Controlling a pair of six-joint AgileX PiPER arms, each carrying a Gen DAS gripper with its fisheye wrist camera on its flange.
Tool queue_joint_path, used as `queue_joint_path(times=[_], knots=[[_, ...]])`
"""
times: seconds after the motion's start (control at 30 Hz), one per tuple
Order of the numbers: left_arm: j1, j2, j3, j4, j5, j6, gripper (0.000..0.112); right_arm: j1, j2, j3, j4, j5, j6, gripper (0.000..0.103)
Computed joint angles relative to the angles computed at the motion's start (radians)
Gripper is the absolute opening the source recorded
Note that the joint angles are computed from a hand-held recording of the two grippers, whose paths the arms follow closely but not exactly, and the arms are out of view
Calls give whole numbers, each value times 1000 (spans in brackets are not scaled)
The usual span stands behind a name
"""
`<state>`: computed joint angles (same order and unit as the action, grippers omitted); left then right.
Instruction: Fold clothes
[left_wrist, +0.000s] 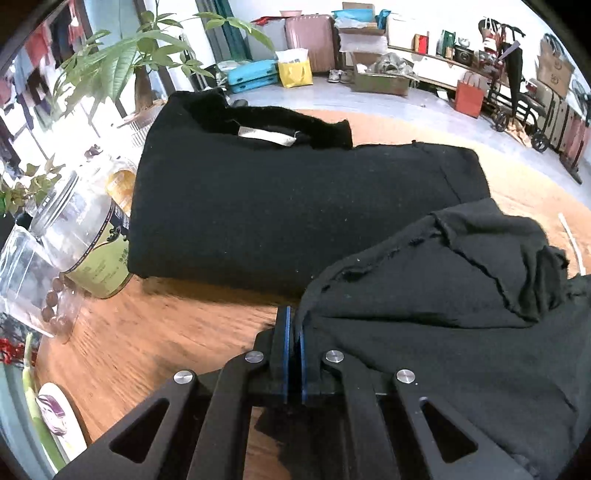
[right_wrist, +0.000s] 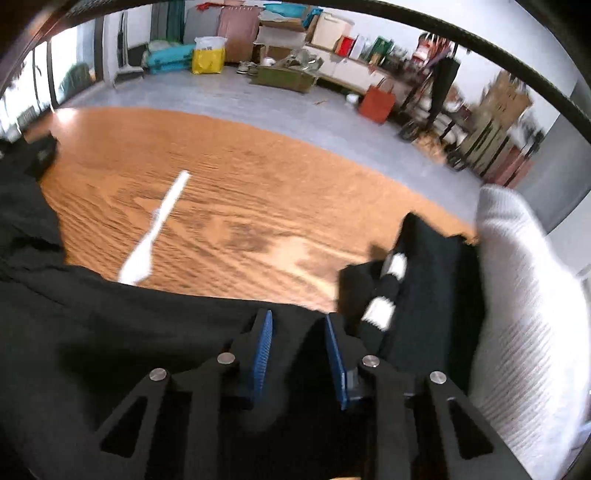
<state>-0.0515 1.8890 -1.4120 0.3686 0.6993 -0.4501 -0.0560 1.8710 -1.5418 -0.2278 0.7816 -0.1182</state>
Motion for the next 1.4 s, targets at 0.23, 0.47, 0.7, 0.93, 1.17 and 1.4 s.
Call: queue_joint_path(times=[0.23, 0.47, 0.7, 0.93, 1.17, 1.4], knots=[[46, -15, 47, -18, -33, -13, 9, 16, -6, 52, -207, -40, 197, 31], [106, -134, 73, -218, -4, 114, 53, 57, -19, -98, 3, 103, 125, 55], [56, -343, 164, -390, 35, 278, 68, 125, -87, -174, 489, 266, -205, 67], [-219, -421, 384, -112, 175, 128, 68, 326, -298, 221, 141, 98, -166, 67], [-165, -495, 516, -164, 208, 165, 70, 109, -226, 228, 168, 91, -47, 74], [65, -591, 597, -324, 243, 380, 86, -57, -126, 106, 303, 111, -70, 88]])
